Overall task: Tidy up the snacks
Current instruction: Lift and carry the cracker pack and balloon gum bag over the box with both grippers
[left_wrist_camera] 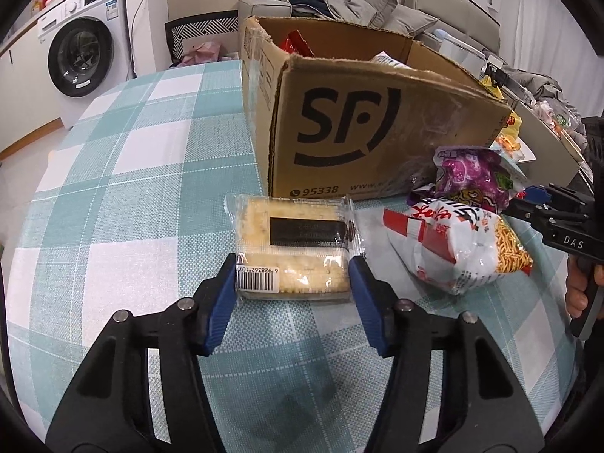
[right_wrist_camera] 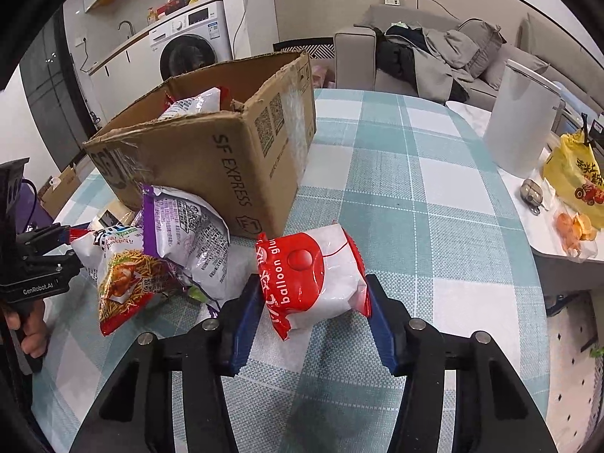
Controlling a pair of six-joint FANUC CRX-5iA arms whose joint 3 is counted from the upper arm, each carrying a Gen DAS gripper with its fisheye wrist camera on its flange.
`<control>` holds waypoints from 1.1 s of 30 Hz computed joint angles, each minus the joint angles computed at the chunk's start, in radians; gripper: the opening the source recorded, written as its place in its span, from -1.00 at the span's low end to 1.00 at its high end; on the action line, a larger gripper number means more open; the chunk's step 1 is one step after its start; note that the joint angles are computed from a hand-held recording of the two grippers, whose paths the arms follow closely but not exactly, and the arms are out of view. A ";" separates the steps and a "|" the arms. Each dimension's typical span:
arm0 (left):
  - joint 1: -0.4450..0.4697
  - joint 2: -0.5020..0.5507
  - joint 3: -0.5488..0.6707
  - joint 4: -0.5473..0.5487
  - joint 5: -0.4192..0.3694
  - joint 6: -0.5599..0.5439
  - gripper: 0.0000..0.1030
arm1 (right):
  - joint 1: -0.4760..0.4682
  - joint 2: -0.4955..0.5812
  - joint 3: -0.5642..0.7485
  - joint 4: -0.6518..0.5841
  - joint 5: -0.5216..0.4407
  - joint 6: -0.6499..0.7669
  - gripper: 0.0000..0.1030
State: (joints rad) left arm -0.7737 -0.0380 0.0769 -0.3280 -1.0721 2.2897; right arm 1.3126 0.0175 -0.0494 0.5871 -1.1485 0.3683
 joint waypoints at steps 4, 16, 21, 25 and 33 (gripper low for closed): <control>-0.013 -0.019 -0.006 -0.013 -0.002 0.027 0.06 | 0.005 -0.012 -0.011 0.015 0.012 -0.018 0.05; -0.050 -0.071 0.010 -0.088 -0.034 0.135 0.06 | 0.016 -0.044 -0.036 0.072 0.044 -0.086 0.05; -0.070 -0.100 0.022 -0.131 -0.053 0.173 0.06 | 0.024 -0.058 -0.042 0.102 0.049 -0.110 0.05; -0.094 -0.112 0.046 -0.168 -0.076 0.196 0.07 | 0.036 -0.071 -0.046 0.134 0.046 -0.132 0.05; -0.124 -0.121 0.108 -0.225 -0.108 0.211 0.07 | 0.052 -0.075 -0.019 0.182 0.044 -0.137 0.05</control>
